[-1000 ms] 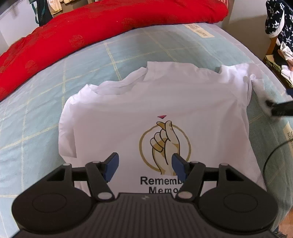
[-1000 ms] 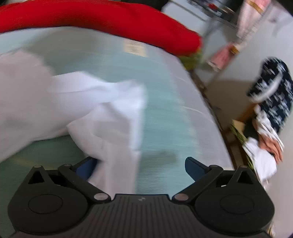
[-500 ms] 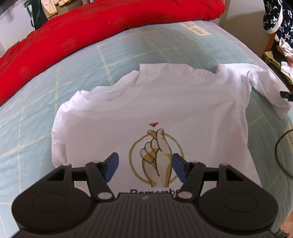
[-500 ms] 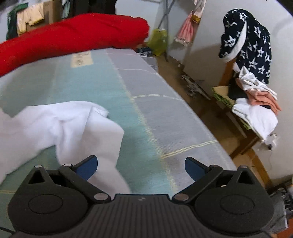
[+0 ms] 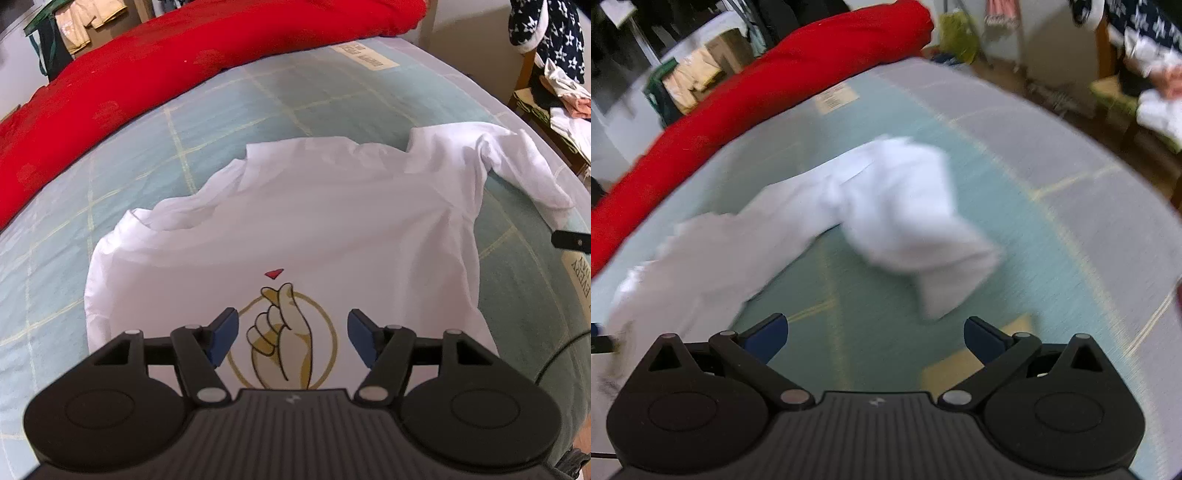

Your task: Fold clothes

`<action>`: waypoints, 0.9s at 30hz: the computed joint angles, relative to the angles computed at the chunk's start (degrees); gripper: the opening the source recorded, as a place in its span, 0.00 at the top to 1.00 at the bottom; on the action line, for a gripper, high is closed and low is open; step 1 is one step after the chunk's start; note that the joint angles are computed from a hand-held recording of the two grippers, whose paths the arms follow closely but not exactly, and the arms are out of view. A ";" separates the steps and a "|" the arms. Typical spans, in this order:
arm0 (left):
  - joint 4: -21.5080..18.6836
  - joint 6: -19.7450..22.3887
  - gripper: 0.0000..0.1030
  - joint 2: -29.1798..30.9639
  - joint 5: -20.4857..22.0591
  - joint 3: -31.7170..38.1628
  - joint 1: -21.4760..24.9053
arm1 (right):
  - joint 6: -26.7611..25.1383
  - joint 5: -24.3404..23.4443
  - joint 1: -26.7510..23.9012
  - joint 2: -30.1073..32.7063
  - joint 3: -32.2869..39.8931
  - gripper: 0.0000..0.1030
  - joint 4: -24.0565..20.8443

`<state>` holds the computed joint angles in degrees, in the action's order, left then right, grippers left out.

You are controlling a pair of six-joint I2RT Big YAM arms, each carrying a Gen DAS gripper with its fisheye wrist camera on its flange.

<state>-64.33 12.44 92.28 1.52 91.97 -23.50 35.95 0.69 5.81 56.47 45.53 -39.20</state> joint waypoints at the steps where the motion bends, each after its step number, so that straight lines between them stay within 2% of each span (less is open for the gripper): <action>1: -0.02 -0.09 0.36 0.03 -0.07 -0.03 -0.11 | 0.65 -1.42 0.19 -0.22 -0.50 0.00 1.32; 4: -0.30 -0.33 0.36 0.29 -0.07 0.08 -0.45 | 1.55 -4.25 0.18 0.26 -1.55 0.00 5.94; 9: -0.41 0.09 0.36 0.55 -0.45 0.36 -1.32 | 3.63 -6.05 -2.30 4.37 -3.14 0.00 18.07; 13: -0.63 0.03 0.35 1.05 -0.63 0.59 -2.14 | 6.29 -3.40 -3.96 7.53 -3.41 0.00 24.70; 15: -0.81 0.16 0.35 1.34 -0.46 0.72 -2.63 | 6.74 -1.32 -4.41 7.61 -3.55 0.00 25.84; 17: -0.96 0.45 0.35 1.76 -0.47 0.95 -3.16 | 6.13 3.57 -4.25 6.58 -3.63 0.00 24.96; 21: -1.16 0.26 0.35 2.79 -0.46 1.59 -4.00 | 5.51 4.27 -5.89 5.22 -4.30 0.00 25.56; 24: -1.23 0.39 0.35 3.40 -0.51 2.09 -4.44 | 3.54 7.15 -6.83 6.37 -3.29 0.00 23.85; 25: -1.27 0.49 0.35 3.57 -0.51 2.22 -4.54 | 3.72 6.43 -7.57 6.82 -2.99 0.00 23.99; 27: -1.32 0.55 0.35 3.93 -0.63 2.45 -4.73 | 5.88 1.53 -9.74 7.47 -3.07 0.00 25.21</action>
<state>-65.65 12.99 96.21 0.89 94.42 -28.23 41.84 2.22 -3.93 63.94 42.46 -13.99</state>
